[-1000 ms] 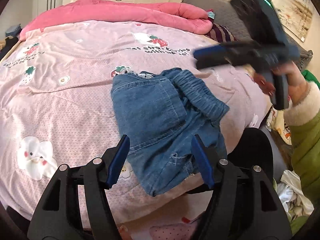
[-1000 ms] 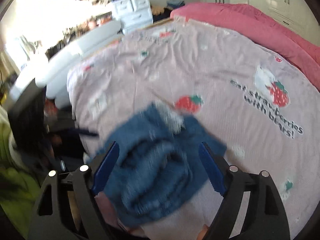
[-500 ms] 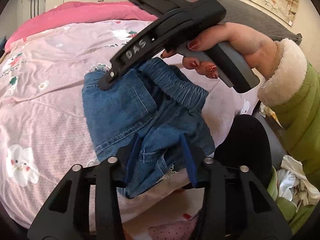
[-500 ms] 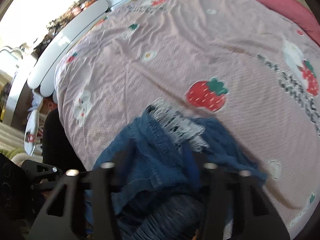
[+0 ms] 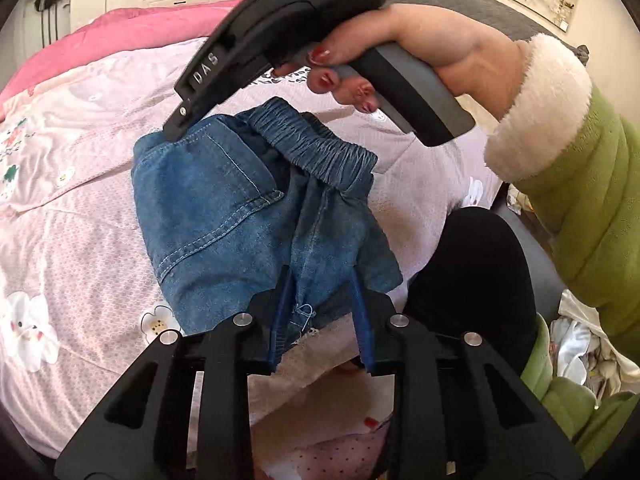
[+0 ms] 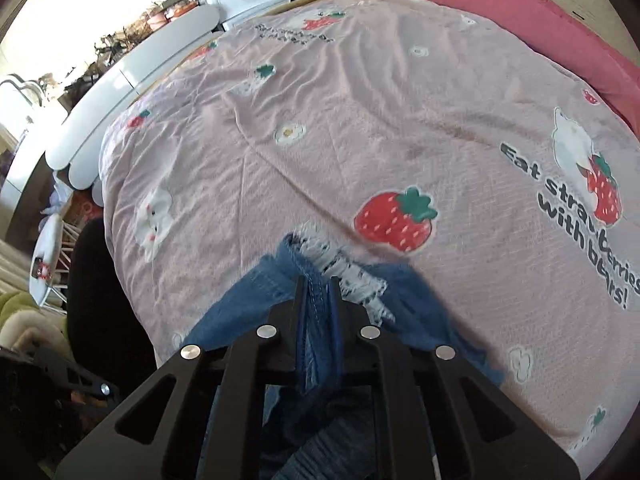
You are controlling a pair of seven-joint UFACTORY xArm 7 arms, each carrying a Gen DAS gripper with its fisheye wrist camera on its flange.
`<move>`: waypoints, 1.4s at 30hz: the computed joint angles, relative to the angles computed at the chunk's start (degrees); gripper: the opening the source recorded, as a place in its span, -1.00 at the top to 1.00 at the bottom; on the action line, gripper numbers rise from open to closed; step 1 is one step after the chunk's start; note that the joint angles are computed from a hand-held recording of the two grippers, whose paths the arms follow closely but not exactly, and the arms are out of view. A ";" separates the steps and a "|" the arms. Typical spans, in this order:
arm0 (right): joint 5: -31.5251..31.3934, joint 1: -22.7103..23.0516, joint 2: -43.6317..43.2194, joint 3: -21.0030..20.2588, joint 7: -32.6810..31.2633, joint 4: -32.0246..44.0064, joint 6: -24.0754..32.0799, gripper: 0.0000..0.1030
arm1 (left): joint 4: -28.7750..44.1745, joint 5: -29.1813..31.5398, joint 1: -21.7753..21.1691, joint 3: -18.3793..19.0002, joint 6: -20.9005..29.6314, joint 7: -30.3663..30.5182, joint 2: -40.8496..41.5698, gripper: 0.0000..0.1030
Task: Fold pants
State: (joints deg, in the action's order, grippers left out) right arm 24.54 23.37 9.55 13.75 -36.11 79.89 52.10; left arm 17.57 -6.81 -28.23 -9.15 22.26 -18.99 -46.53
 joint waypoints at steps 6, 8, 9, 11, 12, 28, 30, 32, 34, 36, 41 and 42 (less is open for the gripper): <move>-1.47 0.24 1.88 0.12 1.56 1.52 -0.55 0.94 | -0.07 -0.53 -0.26 0.68 -0.08 0.25 0.59 0.60; 0.55 -0.38 0.39 0.33 0.53 0.48 -0.65 0.94 | -0.29 -0.89 -0.47 1.28 -0.08 0.57 0.45 0.60; 1.73 -0.66 -0.53 0.41 -0.48 -0.14 -0.84 0.93 | -0.55 -1.02 -0.53 1.59 0.27 0.81 -0.17 0.60; 4.50 -1.24 -3.29 0.31 -3.29 -2.09 -0.74 0.92 | -0.70 -1.19 -0.51 1.62 0.25 1.00 -0.31 0.60; 4.82 -1.22 -4.73 0.12 -4.47 -3.26 -0.92 0.92 | -0.72 -1.31 -0.53 1.63 0.22 1.05 -0.33 0.60; -2.69 1.91 -8.97 -0.92 -5.56 -13.56 -4.30 0.92 | -1.21 -2.14 -0.40 2.10 -0.26 1.87 0.35 0.60; -1.47 1.82 -8.80 -1.00 -5.79 -13.94 -4.79 0.92 | -1.59 -2.38 -0.50 2.50 -0.68 2.16 0.65 0.60; 3.37 1.12 -9.62 -1.58 -7.96 -14.00 -3.30 0.84 | -1.88 -2.94 -0.97 3.24 -0.86 2.58 0.75 0.60; 11.06 0.01 -11.59 -2.76 -11.43 -14.56 -1.13 0.37 | -2.08 -3.25 -1.04 3.56 -0.86 2.88 0.01 0.60; 15.87 -0.71 -15.85 -3.91 -13.22 -17.70 -3.04 -0.11 | -1.94 -3.33 -0.87 3.79 -0.03 3.18 -1.08 0.59; 19.67 -1.49 -22.59 -6.90 -13.38 -23.32 -5.52 -0.46 | -1.89 -2.49 2.32 3.28 3.52 2.41 -7.43 0.01; 19.47 -1.77 -23.66 -7.46 -12.65 -24.62 -6.02 -0.51 | -1.91 -2.12 3.13 3.22 4.16 2.30 -8.49 0.00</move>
